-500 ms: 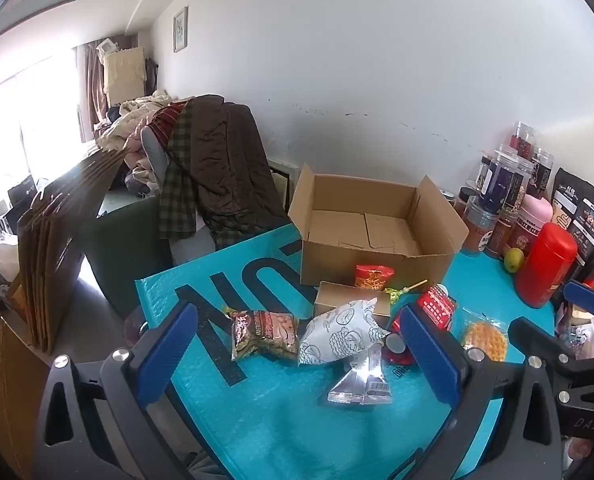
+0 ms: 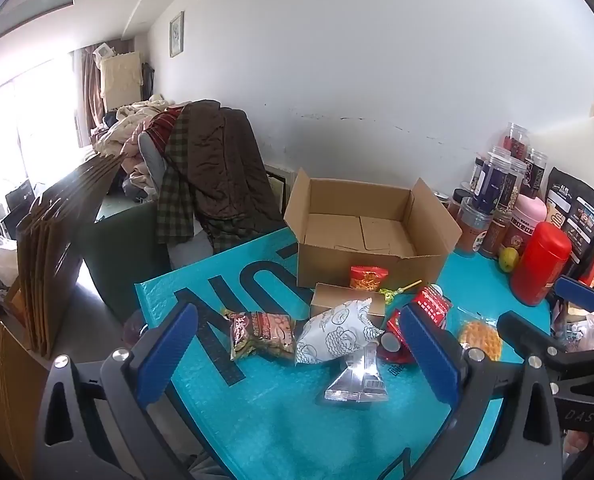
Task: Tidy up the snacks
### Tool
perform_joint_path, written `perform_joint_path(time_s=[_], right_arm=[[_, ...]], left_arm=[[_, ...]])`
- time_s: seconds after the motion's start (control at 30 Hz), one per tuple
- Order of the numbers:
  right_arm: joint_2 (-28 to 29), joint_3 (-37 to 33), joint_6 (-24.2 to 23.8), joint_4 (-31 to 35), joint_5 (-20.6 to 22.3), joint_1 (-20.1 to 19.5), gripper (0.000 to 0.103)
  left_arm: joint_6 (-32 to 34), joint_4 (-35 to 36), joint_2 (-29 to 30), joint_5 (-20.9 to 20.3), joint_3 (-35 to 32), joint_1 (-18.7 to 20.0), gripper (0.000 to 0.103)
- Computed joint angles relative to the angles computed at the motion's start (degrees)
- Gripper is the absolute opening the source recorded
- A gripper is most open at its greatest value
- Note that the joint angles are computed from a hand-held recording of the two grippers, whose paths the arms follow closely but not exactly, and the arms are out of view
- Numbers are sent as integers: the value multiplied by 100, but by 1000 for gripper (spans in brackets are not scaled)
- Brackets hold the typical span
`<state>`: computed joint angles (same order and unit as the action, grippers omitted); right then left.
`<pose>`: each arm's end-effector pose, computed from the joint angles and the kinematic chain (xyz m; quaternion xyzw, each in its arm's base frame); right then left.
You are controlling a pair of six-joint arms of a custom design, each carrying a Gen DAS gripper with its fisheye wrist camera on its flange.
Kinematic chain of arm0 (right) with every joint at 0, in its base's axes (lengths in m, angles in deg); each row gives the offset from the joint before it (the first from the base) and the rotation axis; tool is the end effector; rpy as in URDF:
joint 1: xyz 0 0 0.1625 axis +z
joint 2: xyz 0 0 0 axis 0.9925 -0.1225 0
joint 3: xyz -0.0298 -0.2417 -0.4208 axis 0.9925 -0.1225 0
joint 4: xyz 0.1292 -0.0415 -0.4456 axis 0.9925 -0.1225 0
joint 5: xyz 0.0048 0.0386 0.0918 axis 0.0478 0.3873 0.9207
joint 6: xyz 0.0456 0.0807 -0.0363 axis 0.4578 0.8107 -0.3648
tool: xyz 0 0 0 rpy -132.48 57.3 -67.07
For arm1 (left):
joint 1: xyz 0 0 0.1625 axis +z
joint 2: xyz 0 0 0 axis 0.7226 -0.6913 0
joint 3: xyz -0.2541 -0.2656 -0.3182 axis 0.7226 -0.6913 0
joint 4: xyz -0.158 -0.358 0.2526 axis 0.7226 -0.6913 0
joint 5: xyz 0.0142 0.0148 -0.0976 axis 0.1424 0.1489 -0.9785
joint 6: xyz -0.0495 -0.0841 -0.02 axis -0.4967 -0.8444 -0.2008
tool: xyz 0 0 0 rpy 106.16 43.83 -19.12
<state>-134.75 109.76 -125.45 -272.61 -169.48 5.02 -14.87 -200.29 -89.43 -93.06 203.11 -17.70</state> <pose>0.0987 -0.4814 0.2533 0.3475 -0.8317 0.3417 0.2660 -0.3246 -0.4376 0.0357 0.0722 0.7926 -0.4765 0.3737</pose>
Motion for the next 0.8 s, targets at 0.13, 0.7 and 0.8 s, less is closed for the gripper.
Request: perform_joint_path(time_s=[0.13,0.7,0.8], right_arm=[[-20,8,3,0,6,12,103],[-15,26,-6,-55,94,-1,103],[-16,30,-8,-56,96,-2,103]], left_arm=[[58,-62,-6,-61,5,0,103],[197,-253,41,-81,8,1,103],[169,-218,39,-69,6,-7,103]])
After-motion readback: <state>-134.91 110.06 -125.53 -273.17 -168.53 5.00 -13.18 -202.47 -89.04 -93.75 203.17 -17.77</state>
